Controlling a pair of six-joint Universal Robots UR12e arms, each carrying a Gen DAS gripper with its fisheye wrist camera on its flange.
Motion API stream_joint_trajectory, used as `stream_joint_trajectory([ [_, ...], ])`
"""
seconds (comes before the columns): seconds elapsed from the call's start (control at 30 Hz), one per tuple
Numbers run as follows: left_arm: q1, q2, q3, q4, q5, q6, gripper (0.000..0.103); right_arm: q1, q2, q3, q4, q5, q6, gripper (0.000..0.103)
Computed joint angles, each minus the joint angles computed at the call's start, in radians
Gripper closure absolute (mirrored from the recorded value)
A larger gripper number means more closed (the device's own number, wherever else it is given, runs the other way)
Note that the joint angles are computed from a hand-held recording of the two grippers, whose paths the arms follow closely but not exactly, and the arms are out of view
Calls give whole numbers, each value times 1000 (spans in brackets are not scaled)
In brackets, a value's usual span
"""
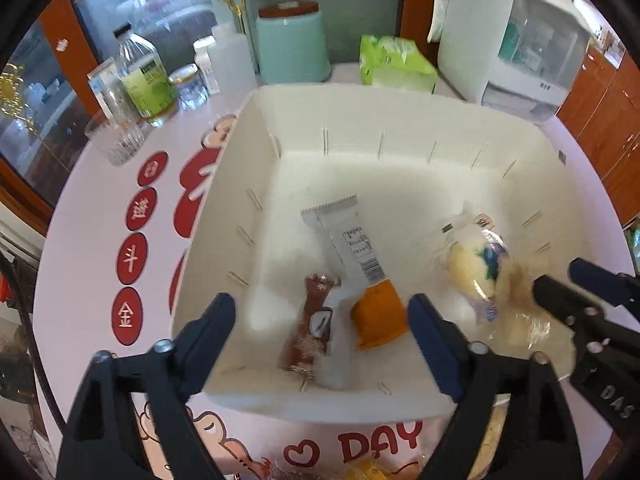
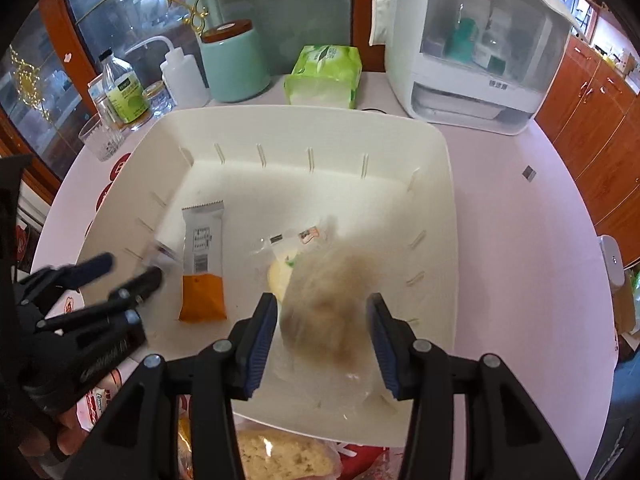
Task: Organize snacks
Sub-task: 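Lower both held snacks into the white tray and open both tools, then grasp the red Cookies pack with the left tool while the right tool grasps the round-cake bag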
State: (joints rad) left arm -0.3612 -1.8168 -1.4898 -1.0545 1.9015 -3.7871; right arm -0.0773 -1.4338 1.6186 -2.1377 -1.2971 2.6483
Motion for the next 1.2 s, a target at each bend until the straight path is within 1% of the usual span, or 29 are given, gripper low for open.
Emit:
stream_joint_trajectory([
  [0.23, -28, 18, 6, -28, 20, 9, 15, -9, -23, 14, 21, 31, -2, 54],
  [0.33, -44, 28, 6, -47, 50, -7, 15, -18, -34, 19, 36, 46, -4, 54],
  [0.5, -55, 53, -7, -41, 49, -40, 15, -35, -57, 33, 58, 69, -10, 54],
  [0.6, -64, 62, -4, -48, 67, -57, 15, -42, -70, 40, 61, 79, -14, 54],
  [0.87, -76, 77, 13, -63, 86, -91, 14, -62, -96, 40, 75, 123, -25, 54],
  [1.03, -92, 87, 26, -83, 104, -110, 14, -79, -117, 41, 99, 158, -50, 54],
  [1.2, -119, 110, 24, -94, 134, -130, 14, -103, -147, 49, 134, 204, -86, 53],
])
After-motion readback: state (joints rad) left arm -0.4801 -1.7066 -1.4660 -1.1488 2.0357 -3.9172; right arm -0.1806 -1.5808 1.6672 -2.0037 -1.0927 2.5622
